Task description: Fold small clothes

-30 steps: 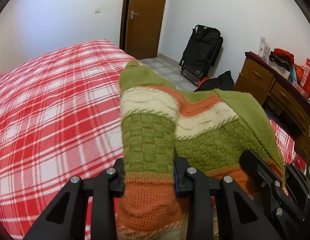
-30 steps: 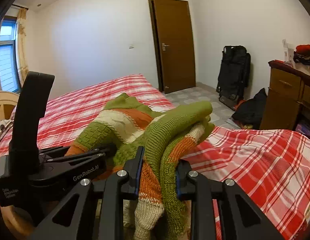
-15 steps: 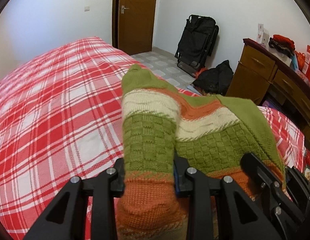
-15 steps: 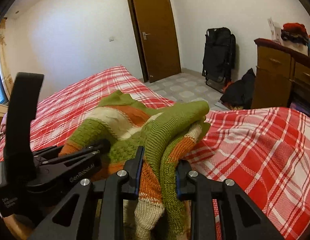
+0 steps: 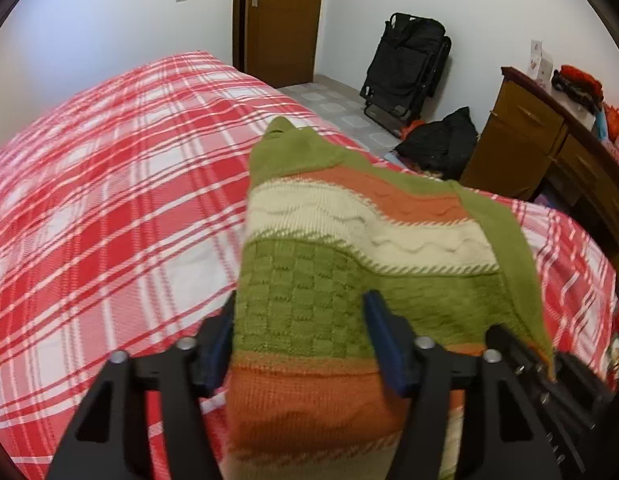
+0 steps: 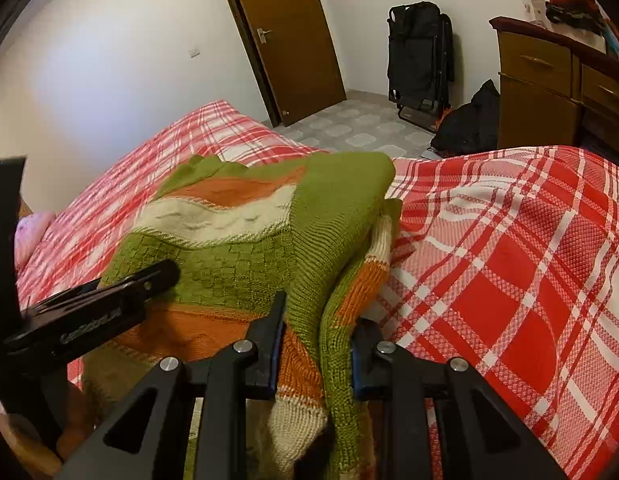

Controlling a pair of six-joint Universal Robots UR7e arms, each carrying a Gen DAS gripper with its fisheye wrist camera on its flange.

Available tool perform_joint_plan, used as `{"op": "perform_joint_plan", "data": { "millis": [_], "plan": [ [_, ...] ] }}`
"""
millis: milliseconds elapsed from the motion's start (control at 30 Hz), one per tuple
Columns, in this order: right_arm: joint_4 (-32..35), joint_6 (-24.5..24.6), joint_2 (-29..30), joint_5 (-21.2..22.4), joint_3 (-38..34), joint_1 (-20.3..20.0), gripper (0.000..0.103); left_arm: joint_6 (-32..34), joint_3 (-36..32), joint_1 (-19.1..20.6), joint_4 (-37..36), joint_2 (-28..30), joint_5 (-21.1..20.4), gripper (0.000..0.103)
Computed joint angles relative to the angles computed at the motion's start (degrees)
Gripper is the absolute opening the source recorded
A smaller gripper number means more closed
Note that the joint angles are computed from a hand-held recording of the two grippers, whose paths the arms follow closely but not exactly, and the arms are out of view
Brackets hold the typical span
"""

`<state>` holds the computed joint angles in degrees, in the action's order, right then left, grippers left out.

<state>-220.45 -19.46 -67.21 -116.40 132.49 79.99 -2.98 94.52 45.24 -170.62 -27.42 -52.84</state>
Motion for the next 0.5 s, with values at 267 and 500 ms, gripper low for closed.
{"op": "perform_joint_plan", "data": {
  "millis": [267, 500],
  "plan": [
    [4.04, 1.62, -0.69, 0.71, -0.90, -1.17, 0.027, -4.15, 1.82, 2.45, 0.44, -1.80, -1.55, 0.097],
    [4.78, 2.21, -0.48, 0.33, -1.67, -1.24, 0.029, -4.31, 0.01, 2.17, 1.37, -0.29, 0.66, 0.103]
  ]
}}
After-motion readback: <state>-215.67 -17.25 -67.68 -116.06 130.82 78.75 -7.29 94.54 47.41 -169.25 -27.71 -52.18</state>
